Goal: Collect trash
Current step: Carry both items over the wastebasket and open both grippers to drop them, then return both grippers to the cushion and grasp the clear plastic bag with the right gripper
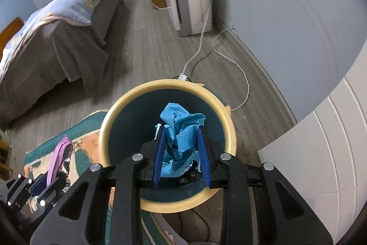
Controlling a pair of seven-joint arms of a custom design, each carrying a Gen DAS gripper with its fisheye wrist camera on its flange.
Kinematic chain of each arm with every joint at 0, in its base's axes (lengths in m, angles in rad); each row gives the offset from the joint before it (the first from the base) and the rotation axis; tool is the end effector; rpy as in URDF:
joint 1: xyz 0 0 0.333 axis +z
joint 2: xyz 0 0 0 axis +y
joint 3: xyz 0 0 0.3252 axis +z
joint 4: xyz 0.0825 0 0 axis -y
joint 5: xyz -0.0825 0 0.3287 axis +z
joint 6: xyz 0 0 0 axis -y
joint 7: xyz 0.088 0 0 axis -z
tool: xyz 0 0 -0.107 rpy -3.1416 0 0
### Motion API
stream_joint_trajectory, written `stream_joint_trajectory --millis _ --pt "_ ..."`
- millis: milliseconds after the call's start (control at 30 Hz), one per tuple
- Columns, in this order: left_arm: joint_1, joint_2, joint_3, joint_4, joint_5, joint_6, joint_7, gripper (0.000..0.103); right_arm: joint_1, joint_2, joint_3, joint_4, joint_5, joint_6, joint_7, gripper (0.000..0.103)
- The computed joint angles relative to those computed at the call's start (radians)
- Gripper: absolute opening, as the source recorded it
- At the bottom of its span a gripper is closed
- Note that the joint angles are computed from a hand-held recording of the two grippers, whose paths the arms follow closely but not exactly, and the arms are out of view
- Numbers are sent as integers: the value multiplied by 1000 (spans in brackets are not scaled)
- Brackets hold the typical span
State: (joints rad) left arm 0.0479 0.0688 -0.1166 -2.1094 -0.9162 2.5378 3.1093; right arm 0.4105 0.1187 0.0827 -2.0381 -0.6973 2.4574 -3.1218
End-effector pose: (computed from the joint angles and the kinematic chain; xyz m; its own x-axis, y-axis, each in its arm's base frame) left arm 0.5385 -0.0266 0.4591 -0.7815 -0.6209 -0.0614 -0.4356 0.6134 -0.6588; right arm 0.4899 0.2620 0.4571 -0.5320 -0.8313 -0.1610 -0.6673 0.5287 -0.5245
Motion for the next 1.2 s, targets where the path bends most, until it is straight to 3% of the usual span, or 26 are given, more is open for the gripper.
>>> stream_joint_trajectory --millis 200,367,500,567,633,767,933,1200 --pt "-27 43 -25 17 29 40 -13 16 -9 11 -4 -20 37 20 6 27" --pt "-35 82 -49 41 21 85 -1 16 -4 12 -12 -19 -19 51 46 27" --pt "-43 96 -70 43 4 145 45 27 0 23 -18 -10 -65 71 69 28" --pt "-47 99 -76 40 -4 186 46 63 5 28 -21 -1 -97 71 83 35" --pt "-30 97 -83 46 -56 174 78 74 11 36 -23 13 -129 67 93 56" --pt "-17 90 -67 52 -61 144 72 86 14 57 -19 43 -111 55 57 65" --pt "14 62 -37 49 -78 110 63 94 36 66 -24 83 -138 29 54 98" --pt "95 -3 43 60 -101 16 25 97 103 99 1 213 -151 -134 -3 97"
